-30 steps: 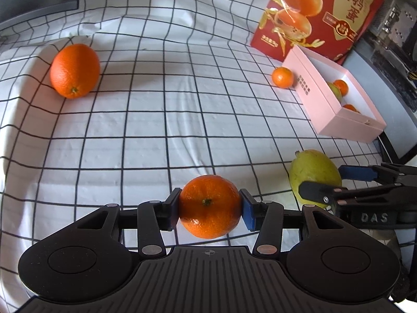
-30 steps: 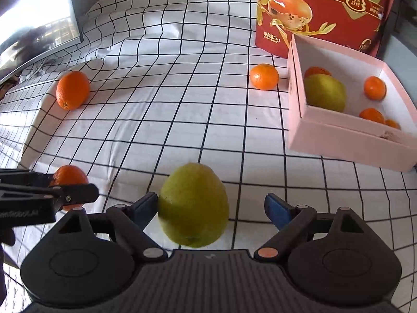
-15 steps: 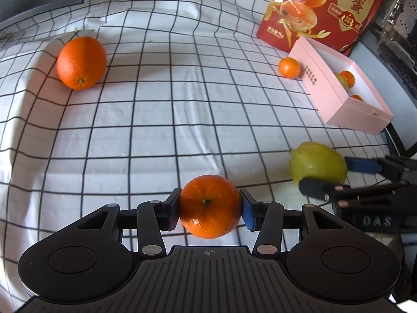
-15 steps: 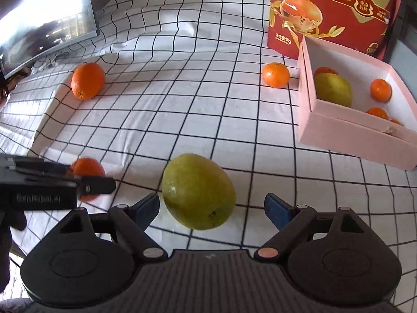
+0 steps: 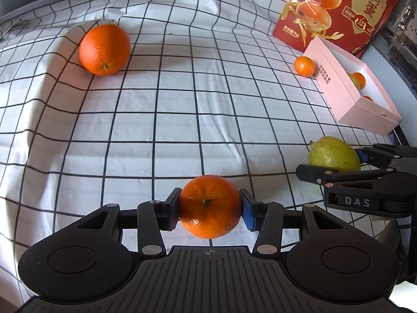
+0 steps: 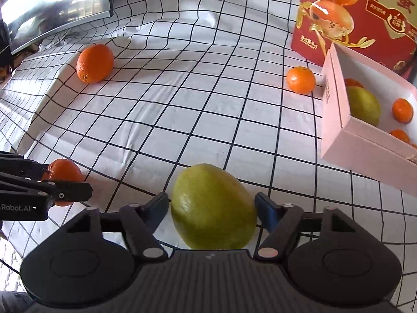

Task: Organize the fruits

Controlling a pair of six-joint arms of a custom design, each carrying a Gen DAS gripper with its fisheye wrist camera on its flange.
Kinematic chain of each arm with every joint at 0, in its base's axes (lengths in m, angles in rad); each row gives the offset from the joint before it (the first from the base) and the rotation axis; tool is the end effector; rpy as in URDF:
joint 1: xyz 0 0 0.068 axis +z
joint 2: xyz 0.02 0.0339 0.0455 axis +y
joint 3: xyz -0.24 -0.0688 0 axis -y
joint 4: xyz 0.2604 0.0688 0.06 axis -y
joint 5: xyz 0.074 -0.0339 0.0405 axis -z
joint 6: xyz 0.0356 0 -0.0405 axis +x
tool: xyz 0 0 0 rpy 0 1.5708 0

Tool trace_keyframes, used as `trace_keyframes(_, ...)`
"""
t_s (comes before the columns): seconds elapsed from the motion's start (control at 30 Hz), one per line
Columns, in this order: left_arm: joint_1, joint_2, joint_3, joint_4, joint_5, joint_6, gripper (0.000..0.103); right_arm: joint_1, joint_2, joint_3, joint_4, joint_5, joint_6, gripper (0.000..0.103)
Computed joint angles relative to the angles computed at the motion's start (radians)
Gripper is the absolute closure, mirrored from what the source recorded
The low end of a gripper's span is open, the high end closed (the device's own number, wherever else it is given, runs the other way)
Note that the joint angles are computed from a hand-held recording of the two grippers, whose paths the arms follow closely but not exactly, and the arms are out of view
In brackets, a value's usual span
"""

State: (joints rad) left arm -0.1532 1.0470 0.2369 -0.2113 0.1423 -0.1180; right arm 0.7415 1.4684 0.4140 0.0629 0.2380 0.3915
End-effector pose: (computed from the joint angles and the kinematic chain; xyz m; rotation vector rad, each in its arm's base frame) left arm 0.1771 -0.0325 0.0809 0.0981 2.6008 -0.2829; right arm 0.1795 0.1530 0.0645 -0.3511 2.5026 0.1492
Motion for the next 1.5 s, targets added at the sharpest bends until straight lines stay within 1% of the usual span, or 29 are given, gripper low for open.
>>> trace_keyframes(0.03,-0.004,0.004,0.001,0.002,-0.001,0.000,0.051,0.004,0.006,0.003,0.001,0.011,-0.004,0.040)
trace_keyframes(0.07,-0.009,0.006,0.002,0.004,-0.003,-0.002,0.051,0.007,0.007,0.003,0.001,0.016,-0.011,0.041)
trace_keyframes(0.23,-0.038,0.033,0.015,0.017,0.000,0.001,0.051,0.014,-0.019,-0.012,-0.020,0.019,-0.026,0.041)
trace_keyframes(0.3,-0.059,0.047,0.022,0.024,-0.002,-0.001,0.051,0.010,-0.059,-0.036,-0.032,0.018,-0.019,0.041)
trace_keyframes(0.4,-0.105,0.074,0.038,0.041,-0.008,-0.013,0.051,-0.013,-0.161,-0.089,-0.070,0.017,-0.003,0.041)
trace_keyframes(0.57,-0.218,0.135,0.081,0.068,-0.033,-0.045,0.051,-0.096,-0.388,-0.193,-0.192,0.023,-0.002,0.041)
trace_keyframes(0.67,-0.289,0.181,0.130,0.080,-0.039,-0.062,0.051,-0.177,-0.569,-0.255,-0.309,0.025,-0.010,0.041)
trace_keyframes(0.73,-0.333,0.223,0.185,0.085,-0.037,-0.064,0.051,-0.257,-0.727,-0.291,-0.413,0.011,-0.035,0.041)
trace_keyframes(0.83,-0.364,0.312,0.319,0.089,0.017,-0.056,0.051,-0.403,-0.924,-0.310,-0.542,-0.038,-0.104,0.041)
trace_keyframes(0.9,-0.387,0.382,0.438,0.087,0.039,-0.054,0.051,-0.515,-0.999,-0.290,-0.584,-0.082,-0.168,0.041)
trace_keyframes(0.97,-0.413,0.461,0.582,0.076,0.039,-0.045,0.051,-0.615,-1.009,-0.246,-0.575,-0.127,-0.228,0.041)
trace_keyframes(1.03,-0.431,0.559,0.741,0.064,0.050,-0.046,0.051,-0.722,-0.968,-0.177,-0.532,-0.184,-0.294,0.041)
trace_keyframes(1.1,-0.439,0.682,0.927,0.026,0.073,-0.077,0.051,-0.810,-0.868,-0.090,-0.473,-0.236,-0.345,0.041)
trace_keyframes(1.2,-0.455,0.937,1.292,-0.118,0.091,-0.110,0.051,-0.876,-0.671,0.037,-0.392,-0.267,-0.383,0.041)
trace_keyframes(1.27,-0.460,1.116,1.540,-0.242,0.109,-0.124,0.051,-0.896,-0.575,0.076,-0.340,-0.282,-0.399,0.041)
trace_keyframes(1.37,-0.468,1.387,1.903,-0.418,0.128,-0.136,0.051,-0.907,-0.452,0.087,-0.260,-0.306,-0.395,0.042)
trace_keyframes(1.47,-0.464,1.666,2.280,-0.586,0.180,-0.137,0.051,-0.917,-0.373,0.065,-0.191,-0.322,-0.367,0.042)
trace_keyframes(1.5,-0.465,1.735,2.375,-0.623,0.179,-0.139,0.052,-0.923,-0.343,0.062,-0.169,-0.335,-0.360,0.042)
